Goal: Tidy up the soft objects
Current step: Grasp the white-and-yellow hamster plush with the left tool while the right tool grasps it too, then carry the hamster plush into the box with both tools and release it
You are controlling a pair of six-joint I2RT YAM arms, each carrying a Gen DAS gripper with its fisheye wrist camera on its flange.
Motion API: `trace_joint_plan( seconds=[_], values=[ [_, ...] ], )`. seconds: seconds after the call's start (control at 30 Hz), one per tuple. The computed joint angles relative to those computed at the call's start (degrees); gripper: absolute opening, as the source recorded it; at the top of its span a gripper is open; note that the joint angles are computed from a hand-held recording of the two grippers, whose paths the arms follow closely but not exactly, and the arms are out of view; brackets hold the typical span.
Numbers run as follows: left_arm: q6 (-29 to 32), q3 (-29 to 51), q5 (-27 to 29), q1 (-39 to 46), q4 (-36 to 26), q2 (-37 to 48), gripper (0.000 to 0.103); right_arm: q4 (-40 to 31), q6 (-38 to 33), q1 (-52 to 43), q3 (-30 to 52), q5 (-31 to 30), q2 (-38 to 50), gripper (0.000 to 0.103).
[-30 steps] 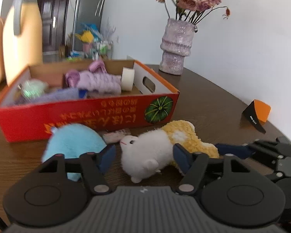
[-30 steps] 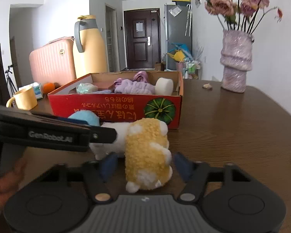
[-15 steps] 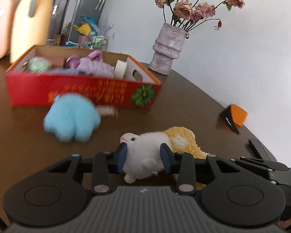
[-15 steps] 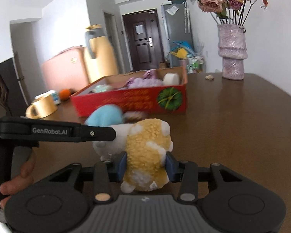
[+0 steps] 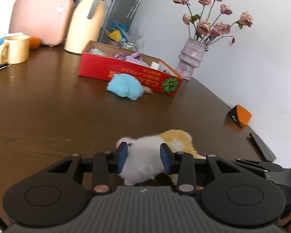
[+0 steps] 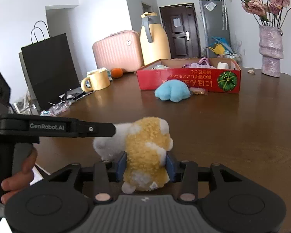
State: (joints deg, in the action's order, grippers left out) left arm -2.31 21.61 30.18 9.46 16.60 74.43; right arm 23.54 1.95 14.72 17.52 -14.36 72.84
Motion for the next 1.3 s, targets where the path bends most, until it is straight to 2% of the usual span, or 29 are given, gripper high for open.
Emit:
trace_joint_plan(
  seconds=[0.07, 0.17, 0.3, 0.4, 0.43, 0.47, 0.6, 0.9, 1.0, 1.1, 1.2, 1.3],
  values=[
    [0.7, -1.0, -0.5, 0.3, -0.4, -1.1, 0.041, -1.2, 0.8, 1.4, -1.4, 1.7, -3.1, 0.046],
    [0.6, -1.7, 1.5, 1.5, 0.1, -1.2, 0.052, -2.4, 1.1, 1.0, -2.3, 1.1, -6.5, 0.046],
    [-0.4, -0.8, 1.7, 1.8, 2.2, 2.0, 0.062, -0.6, 2.0, -0.3, -1.9, 0.6, -5.1, 0.046],
    [-0.6, 1.0, 3.4, 2.1, 3.2, 6.1, 0.059, 0.4, 2.0, -1.5, -0.4, -1.7, -1.0, 0.042],
    [-0.2, 1.6, 4.8, 2.5, 3.0, 7.2, 0.051, 1.0, 2.0, -2.1, 0.0, -3.0, 0.4, 0.041],
    [0.2, 2.0, 6.2, 2.6, 2.9, 8.0, 0.049, 1.7, 1.9, -2.4, 0.2, -3.7, 1.3, 0.041],
    [1.1, 2.1, 5.2, 1.0, 5.4, 9.6, 0.048, 2.2, 0.7, -3.3, 1.6, -4.7, 3.6, 0.039],
    [-0.6, 6.6, 5.7, -1.6, 5.8, 11.7, 0.046, -0.2, 0.0, -7.4, 5.7, -8.7, 4.6, 0.037],
    [-1.8, 13.7, 5.5, -3.6, 4.6, 13.7, 0.046, -2.1, -1.0, -10.5, 11.3, -11.5, 5.5, 0.037],
    [-1.9, 26.5, 4.0, -6.8, 1.6, 19.1, 0.046, -5.0, -2.5, -13.6, 22.7, -12.8, 10.9, 0.037],
    [-1.8, 43.8, 1.1, -9.8, -3.8, 28.3, 0.046, -11.4, -3.1, -15.7, 39.4, -13.6, 20.6, 0.037],
    [-1.8, 63.7, -0.5, -11.6, -13.4, 39.9, 0.046, -22.5, -3.8, -17.3, 61.0, -14.5, 33.6, 0.037]
  ],
)
